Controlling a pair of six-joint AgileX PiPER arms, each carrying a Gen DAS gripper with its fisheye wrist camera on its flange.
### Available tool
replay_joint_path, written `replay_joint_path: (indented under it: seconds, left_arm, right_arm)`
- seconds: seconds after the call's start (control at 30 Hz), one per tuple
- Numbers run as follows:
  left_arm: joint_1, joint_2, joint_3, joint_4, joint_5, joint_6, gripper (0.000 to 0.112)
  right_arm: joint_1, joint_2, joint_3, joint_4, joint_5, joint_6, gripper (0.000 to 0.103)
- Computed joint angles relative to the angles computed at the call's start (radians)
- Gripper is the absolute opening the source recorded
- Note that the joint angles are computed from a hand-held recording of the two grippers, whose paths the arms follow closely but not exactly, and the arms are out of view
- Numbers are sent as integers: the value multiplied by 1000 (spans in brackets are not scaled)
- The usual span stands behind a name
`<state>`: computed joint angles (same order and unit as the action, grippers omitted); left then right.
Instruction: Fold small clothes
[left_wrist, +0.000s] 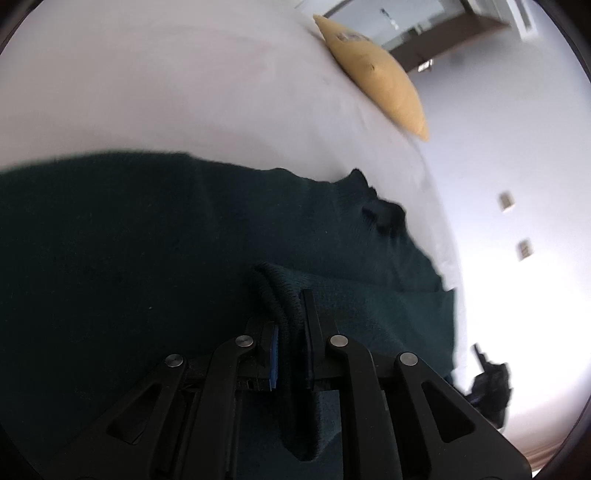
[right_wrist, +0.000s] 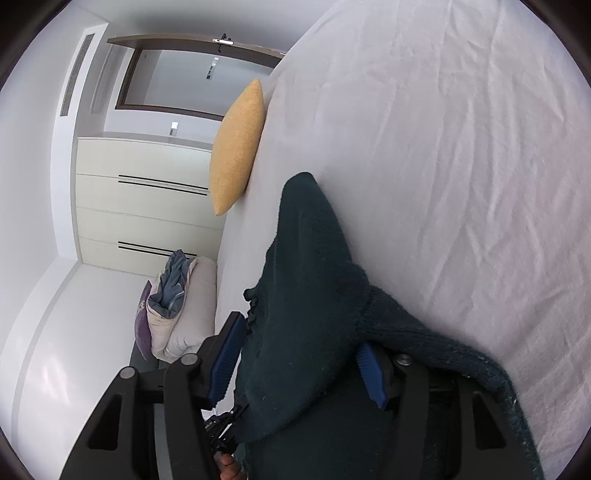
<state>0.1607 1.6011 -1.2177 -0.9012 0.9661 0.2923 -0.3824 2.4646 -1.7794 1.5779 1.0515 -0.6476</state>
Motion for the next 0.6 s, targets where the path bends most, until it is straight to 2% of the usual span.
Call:
replay_joint_path:
  seconds: [0.07, 0.13, 0.2, 0.3, 0.37, 0.4, 0.43, 0.5, 0.53, 0.6]
  left_arm:
    - [13, -9, 11, -10, 12, 8, 10]
    - [-2, -30, -7, 64, 27, -48, 10]
    - [-24, -69, -26, 183, 57, -120, 11]
    - [-64, -130, -42, 356, 101, -246, 11]
    - [-143, -192, -56, 533, 88, -398, 11]
    - [-168, -216, -57, 578, 69, -427, 11]
    - [-193, -239, -61, 583, 44, -425, 11]
    - [-204, -250, -63, 504, 9, -364, 11]
    - [-232, -240, -70, 487, -12, -348, 11]
    - [-305, -201, -100, 544, -41, -400, 11]
  right_arm:
    - [-4, -4, -7, -39, 8, 17, 58]
    - [-13, -17, 2, -76, 19, 24, 58]
    - [-26, -48, 26, -136, 24, 44, 58]
    - [-54, -116, 91, -198, 24, 70, 65]
    - [-69, -160, 111, -220, 14, 53, 65]
    - [-70, -175, 101, -231, 1, 44, 65]
    - [-67, -179, 83, -241, -5, 46, 65]
    - [-54, -158, -10, -264, -4, 79, 65]
    - [-47, -123, -93, -279, 19, 116, 65]
    - [-18, -27, -293, -314, 55, 203, 65]
